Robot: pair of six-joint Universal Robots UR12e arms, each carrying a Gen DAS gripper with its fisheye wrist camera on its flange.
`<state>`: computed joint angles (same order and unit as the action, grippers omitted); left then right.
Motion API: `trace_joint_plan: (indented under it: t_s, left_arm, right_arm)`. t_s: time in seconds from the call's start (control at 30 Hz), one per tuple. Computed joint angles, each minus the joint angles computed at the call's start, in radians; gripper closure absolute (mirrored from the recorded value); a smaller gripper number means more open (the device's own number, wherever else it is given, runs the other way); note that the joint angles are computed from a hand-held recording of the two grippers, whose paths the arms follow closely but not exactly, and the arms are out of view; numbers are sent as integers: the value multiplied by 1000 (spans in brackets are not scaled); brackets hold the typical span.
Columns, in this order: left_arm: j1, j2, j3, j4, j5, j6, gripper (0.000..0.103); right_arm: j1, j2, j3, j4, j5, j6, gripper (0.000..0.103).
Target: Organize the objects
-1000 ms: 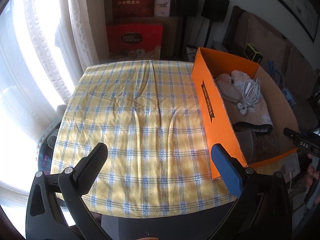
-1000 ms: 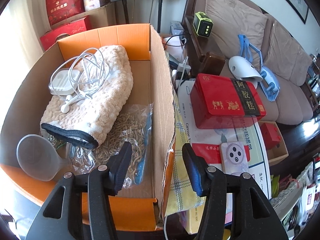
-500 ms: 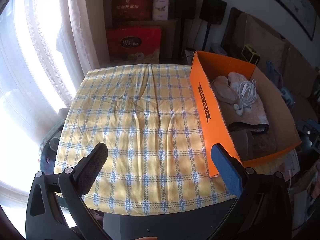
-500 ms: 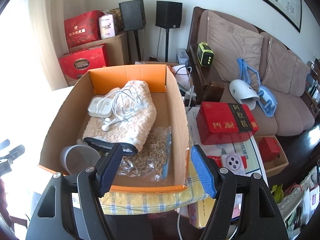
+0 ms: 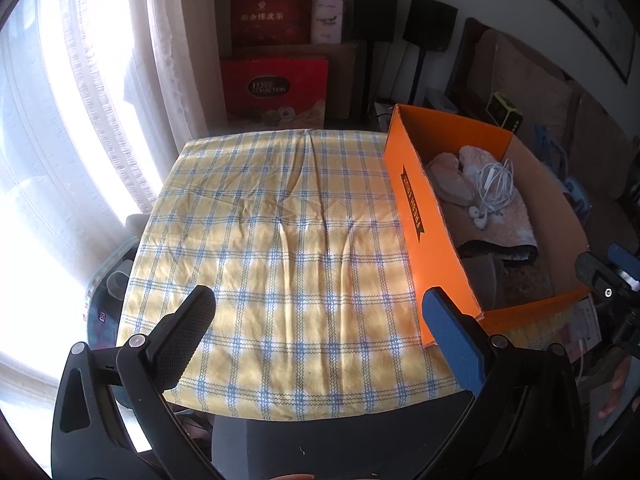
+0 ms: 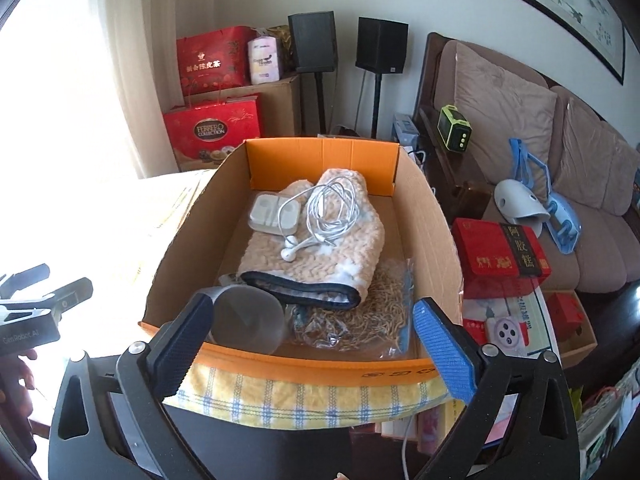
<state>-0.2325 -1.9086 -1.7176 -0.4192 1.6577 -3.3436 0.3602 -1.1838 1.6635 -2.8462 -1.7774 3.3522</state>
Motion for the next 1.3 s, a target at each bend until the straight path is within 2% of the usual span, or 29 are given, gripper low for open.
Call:
trace_joint_plan:
  t_s: [0.1, 0.37, 0.57, 0.83, 1.3]
  left_arm:
    - [-3, 4, -6, 8, 13, 4, 0]
    - [-4, 19, -23, 25, 22, -5, 0]
    - [-6, 28, -33, 40, 25, -7, 0]
    - [-8, 34, -37, 46, 31, -11, 0]
    - [-13, 32, -33, 32, 53, -20, 0]
  right_arm:
    - [5, 1, -4, -7, 19, 2, 1]
    - [30, 8, -8, -5, -14, -6, 1]
    - [33, 1, 1, -13, -10, 30, 1]
    - [43, 2, -4, -8, -52, 22, 1]
    - [41, 2, -5, 5, -54, 40, 1]
